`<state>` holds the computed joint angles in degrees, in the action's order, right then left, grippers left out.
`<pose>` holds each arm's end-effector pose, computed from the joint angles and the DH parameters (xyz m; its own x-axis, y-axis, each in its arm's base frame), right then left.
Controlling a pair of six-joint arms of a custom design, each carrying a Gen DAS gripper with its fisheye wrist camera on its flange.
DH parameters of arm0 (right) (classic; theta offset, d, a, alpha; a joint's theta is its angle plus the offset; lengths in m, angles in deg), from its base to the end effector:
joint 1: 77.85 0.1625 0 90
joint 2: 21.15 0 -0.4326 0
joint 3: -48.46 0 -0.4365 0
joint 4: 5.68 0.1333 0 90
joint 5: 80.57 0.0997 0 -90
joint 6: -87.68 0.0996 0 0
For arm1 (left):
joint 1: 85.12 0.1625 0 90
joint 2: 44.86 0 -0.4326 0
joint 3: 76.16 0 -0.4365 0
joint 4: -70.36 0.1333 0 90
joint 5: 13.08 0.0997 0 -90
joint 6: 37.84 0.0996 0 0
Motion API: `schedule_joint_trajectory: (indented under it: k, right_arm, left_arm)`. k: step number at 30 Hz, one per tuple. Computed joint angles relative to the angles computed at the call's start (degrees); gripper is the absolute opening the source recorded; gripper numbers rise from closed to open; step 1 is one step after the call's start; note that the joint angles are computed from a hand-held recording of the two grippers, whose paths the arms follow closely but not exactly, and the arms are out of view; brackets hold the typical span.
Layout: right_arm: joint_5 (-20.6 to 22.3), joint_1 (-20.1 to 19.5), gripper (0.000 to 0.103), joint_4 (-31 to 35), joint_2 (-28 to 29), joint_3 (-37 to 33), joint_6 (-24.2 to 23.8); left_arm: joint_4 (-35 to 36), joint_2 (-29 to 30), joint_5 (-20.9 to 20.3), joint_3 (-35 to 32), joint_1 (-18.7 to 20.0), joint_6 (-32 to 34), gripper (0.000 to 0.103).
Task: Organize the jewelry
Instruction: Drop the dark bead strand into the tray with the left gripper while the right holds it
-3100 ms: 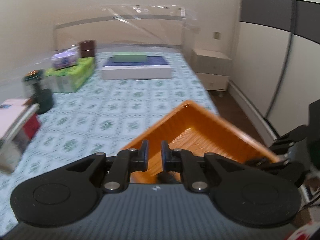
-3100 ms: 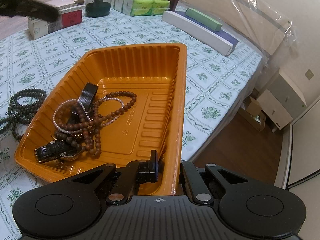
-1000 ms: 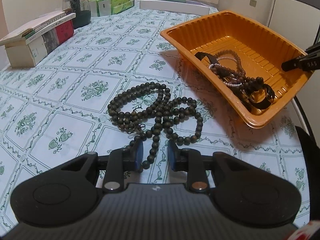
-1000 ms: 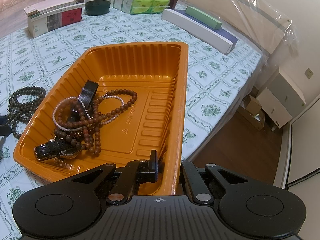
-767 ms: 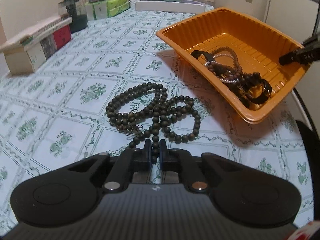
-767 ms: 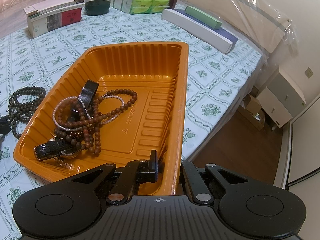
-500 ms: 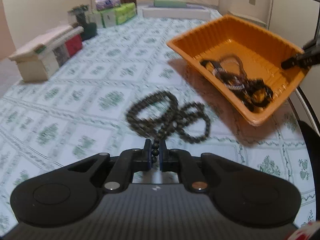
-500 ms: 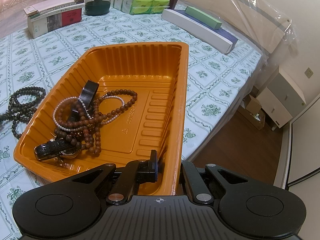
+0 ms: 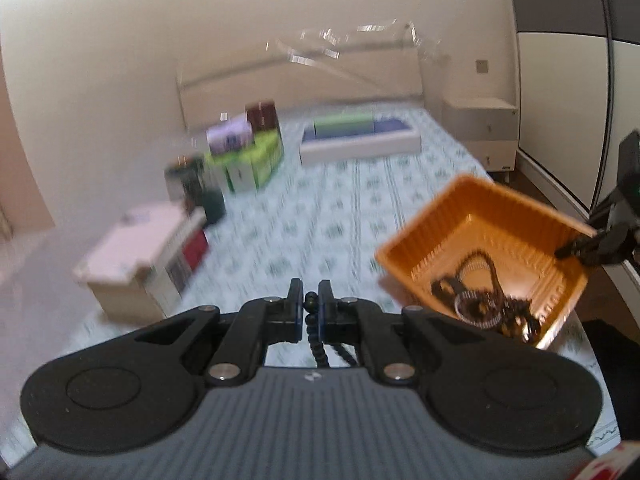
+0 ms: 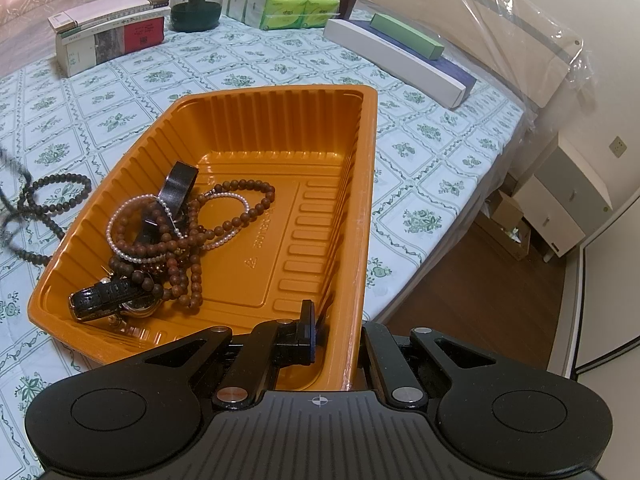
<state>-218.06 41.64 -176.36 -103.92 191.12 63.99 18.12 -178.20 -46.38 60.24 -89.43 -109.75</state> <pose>0.2444 -0.3104 0.1865 -0.4716 -0.4230 0.7737 -0.7095 0.7030 -0.0481 -0.1944 -0.2025 0.3473 -0.5353 0.2113 -0.8178 0.7914 0.4637 -0.3983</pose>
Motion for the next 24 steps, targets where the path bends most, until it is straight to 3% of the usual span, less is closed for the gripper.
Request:
schedule_joint_trajectory:
  k: [9,14,24]
  right_arm:
    - [0.0,0.01,0.004,0.03,0.0,0.0,-0.05]
    - [-0.18,0.23,0.004,-0.01,0.14,-0.08,0.0]
    - [-0.25,0.38,0.004,0.24,0.28,-0.29,0.22]
  left_arm:
    - [-1.46,4.66,7.32,-7.05,1.64,8.68,0.006]
    - [-8.34,6.88,10.84,-9.47,2.81,17.36,0.006]
    - [-44.33,13.51,14.25,-9.32,6.75,50.46,0.006]
